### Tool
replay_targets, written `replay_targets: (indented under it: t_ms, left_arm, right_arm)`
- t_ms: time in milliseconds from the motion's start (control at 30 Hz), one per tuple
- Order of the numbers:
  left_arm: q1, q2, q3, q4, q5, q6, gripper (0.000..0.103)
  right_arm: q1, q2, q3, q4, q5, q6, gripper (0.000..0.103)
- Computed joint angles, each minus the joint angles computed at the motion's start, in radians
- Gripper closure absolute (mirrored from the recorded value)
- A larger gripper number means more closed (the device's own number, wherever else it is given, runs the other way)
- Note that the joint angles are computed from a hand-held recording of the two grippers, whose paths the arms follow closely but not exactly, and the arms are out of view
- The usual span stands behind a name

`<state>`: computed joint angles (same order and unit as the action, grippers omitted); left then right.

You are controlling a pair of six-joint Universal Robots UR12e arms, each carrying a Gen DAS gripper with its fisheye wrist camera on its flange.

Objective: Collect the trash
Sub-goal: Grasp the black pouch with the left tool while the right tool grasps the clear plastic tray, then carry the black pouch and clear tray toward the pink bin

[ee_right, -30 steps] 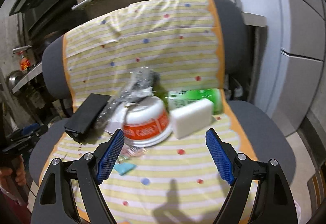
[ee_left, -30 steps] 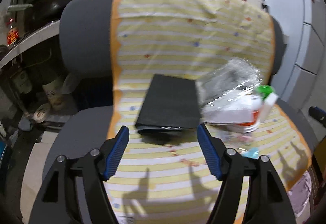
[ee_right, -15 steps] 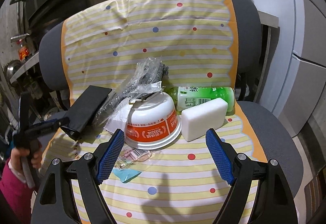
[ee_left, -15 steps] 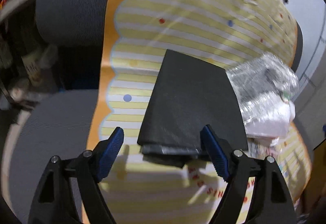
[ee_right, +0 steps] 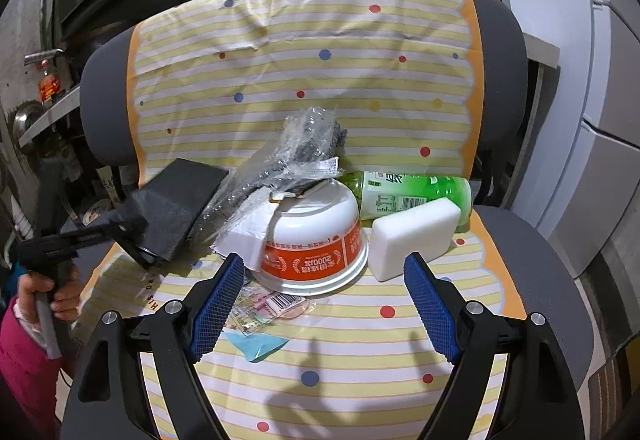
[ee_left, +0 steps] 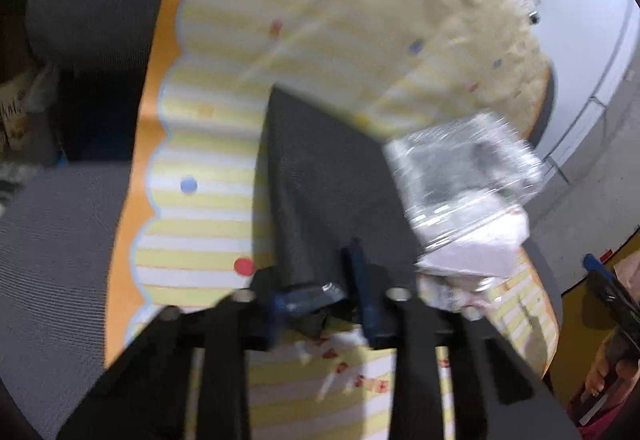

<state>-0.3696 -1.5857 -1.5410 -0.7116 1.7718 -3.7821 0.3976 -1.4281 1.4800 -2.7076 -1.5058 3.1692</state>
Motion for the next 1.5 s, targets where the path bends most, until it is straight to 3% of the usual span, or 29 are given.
replay_targets:
  t_ms: [67,200,367,400,433,500,533,667,900,967,1000,1033,1200,1500]
  left_arm:
    - [-0.029,0.007,0.005,0.040,0.079,0.011,0.093]
    - [-0.098,0.013,0.032,0.109,0.276,0.051,0.098]
    - [-0.169,-0.010,0.089,0.050,0.518,0.041,0.098]
    - [-0.178,-0.014,0.094,0.035,0.547,0.037,0.098]
    - [-0.183,-0.020,0.101,0.016,0.561,0.028,0.098]
    - [-0.183,-0.021,0.100,-0.003,0.548,0.017,0.098]
    - [-0.183,-0.026,0.104,-0.015,0.544,0.010,0.098]
    - [-0.171,-0.029,0.099,-0.050,0.510,-0.010,0.098]
    - [-0.160,-0.048,0.110,-0.070,0.497,-0.006,0.098]
    - [-0.160,-0.048,0.109,-0.072,0.495,-0.005,0.098]
    - [-0.161,-0.048,0.109,-0.076,0.497,-0.008,0.098]
    - [-0.161,-0.047,0.108,-0.077,0.498,-0.012,0.098]
    - [-0.172,-0.040,0.107,-0.085,0.525,-0.026,0.098]
    - [-0.221,-0.026,0.125,-0.134,0.613,-0.061,0.098]
  right_arm:
    - [0.002,-0.001,0.001,-0.007,0.001,0.001,0.021]
    - [0.006,-0.001,0.002,-0.019,0.005,0.001,0.021]
    - [0.007,0.017,-0.013,-0.039,0.019,0.005,0.021]
    - [0.006,0.024,-0.019,-0.047,0.027,0.006,0.024]
    - [0.005,0.031,-0.028,-0.055,0.037,0.008,0.035]
    - [0.002,0.053,-0.058,-0.059,0.049,0.022,0.051]
    - [-0.003,0.067,-0.079,-0.059,0.067,0.037,0.053]
    - [-0.015,0.117,-0.153,-0.045,0.106,0.090,0.050]
    - [-0.019,0.189,-0.259,0.061,0.124,0.149,0.045]
    - [-0.015,0.199,-0.275,0.074,0.124,0.156,0.047]
    - [-0.012,0.202,-0.282,0.078,0.121,0.156,0.054]
    - [-0.007,0.204,-0.289,0.086,0.113,0.150,0.066]
    - [0.014,0.198,-0.298,0.068,0.133,0.083,0.074]
    - [0.027,0.122,-0.229,-0.012,0.330,-0.010,0.087]
